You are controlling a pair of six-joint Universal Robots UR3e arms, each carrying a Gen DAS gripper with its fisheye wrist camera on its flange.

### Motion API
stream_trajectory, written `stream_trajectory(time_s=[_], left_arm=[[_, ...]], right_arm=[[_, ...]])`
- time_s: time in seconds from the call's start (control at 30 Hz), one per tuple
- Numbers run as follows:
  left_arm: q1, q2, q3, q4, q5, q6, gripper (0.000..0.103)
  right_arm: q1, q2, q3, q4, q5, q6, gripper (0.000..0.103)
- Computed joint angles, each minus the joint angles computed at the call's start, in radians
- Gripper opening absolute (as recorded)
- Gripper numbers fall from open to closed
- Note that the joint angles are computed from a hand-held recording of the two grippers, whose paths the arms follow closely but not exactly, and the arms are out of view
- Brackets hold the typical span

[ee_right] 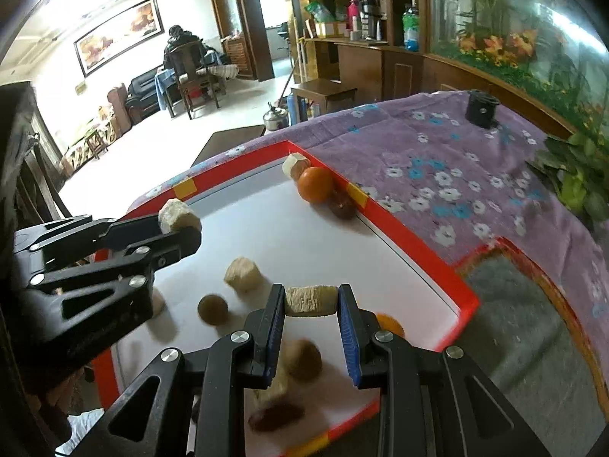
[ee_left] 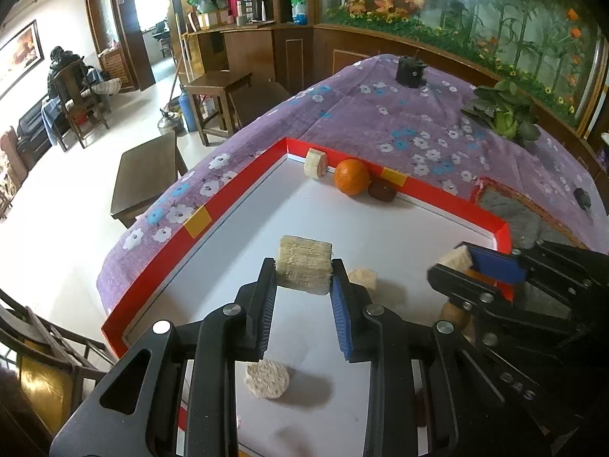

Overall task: Organize fruits
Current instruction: 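Carry both yam pieces into the tray and open both tools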

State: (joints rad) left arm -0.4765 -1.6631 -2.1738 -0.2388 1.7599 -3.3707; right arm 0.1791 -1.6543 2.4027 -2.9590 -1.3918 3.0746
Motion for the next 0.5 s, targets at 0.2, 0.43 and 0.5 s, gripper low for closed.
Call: stream_trajectory(time_s=[0.2, 0.43, 0.5], left_arm=[[0.012, -0.034, 0.030, -0.023, 0.000, 0.001, 0.027], [0.034, -0.053, 0.046, -0.060, -0.013, -0.017, 0.032], [0.028, -0.053, 0.048, -0.059, -0.004, -0.021, 0.047]], right_arm=[[-0.008, 0.115, -0.044, -0.029, 0.025, -0.003, 0.027], [-0.049, 0.100, -0.005, -0.068, 0.080, 0.001, 0.032], [-0.059, 0.081, 0.006, -0.059, 0.086, 0.001, 0.033]])
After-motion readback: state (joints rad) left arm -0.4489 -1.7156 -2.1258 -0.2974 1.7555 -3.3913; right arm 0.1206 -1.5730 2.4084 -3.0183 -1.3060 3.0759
